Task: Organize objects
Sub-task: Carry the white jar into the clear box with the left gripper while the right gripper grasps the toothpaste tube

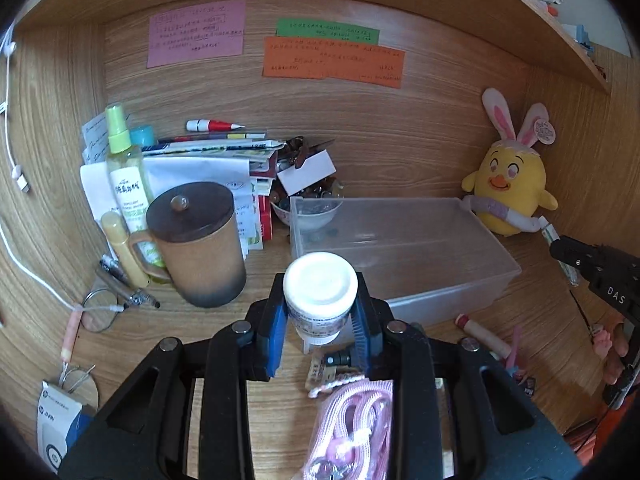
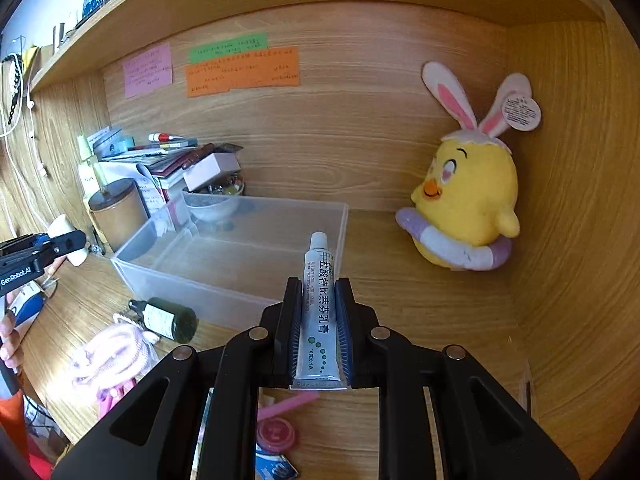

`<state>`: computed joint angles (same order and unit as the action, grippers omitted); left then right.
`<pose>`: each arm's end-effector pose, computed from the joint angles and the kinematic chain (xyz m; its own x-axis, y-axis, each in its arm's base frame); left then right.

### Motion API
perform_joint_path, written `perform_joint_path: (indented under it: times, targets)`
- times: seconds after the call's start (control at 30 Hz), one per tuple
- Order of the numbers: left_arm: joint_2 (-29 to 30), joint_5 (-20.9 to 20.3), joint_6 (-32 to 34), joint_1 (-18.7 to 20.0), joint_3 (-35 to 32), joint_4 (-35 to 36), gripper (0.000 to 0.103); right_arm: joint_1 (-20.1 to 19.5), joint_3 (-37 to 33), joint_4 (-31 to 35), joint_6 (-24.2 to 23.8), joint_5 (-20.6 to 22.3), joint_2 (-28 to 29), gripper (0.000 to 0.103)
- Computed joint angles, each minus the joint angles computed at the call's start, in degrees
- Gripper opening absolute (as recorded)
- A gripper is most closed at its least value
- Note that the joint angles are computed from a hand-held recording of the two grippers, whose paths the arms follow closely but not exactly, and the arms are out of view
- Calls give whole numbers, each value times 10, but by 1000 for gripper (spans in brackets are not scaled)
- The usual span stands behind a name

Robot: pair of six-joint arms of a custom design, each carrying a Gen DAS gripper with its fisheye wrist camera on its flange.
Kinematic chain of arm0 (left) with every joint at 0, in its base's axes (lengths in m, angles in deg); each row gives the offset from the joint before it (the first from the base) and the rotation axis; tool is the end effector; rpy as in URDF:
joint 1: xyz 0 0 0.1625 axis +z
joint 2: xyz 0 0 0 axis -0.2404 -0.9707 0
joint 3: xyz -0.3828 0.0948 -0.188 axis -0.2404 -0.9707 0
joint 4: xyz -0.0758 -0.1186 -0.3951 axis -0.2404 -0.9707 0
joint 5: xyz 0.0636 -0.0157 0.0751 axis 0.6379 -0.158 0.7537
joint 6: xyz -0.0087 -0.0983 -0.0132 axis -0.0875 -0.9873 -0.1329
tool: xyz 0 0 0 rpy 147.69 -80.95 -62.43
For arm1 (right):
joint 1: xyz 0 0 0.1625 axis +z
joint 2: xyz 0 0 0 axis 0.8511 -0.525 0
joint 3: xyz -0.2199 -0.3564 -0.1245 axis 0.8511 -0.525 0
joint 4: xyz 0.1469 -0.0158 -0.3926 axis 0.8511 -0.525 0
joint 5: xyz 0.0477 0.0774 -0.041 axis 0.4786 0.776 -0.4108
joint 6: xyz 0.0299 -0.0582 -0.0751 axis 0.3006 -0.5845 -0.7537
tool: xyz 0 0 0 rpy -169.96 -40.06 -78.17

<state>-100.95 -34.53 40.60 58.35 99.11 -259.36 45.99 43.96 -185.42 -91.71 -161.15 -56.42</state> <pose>-0.0369 -0.3513 0.2125 -0.7492 -0.2062 -0.6294 0.4378 0.5589 -0.7042 0.2263 -0.4544 0.0411 -0.6139 -0.5238 0.5906 -0.7834 0.4964 -0.3740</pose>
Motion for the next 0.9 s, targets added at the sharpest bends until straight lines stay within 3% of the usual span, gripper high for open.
perform_joint_path:
  times: [0.23,0.5,0.9]
  targets:
    - [7,-69,56,69,-78,42,29,13,-57,91,11,7,14,15]
    - [39,-126,77,132,-142,119,29,13,-130,178,16,-29,58,15]
    - [76,-149,84,164,-195,207,29,12,-195,266,19,-82,110,15]
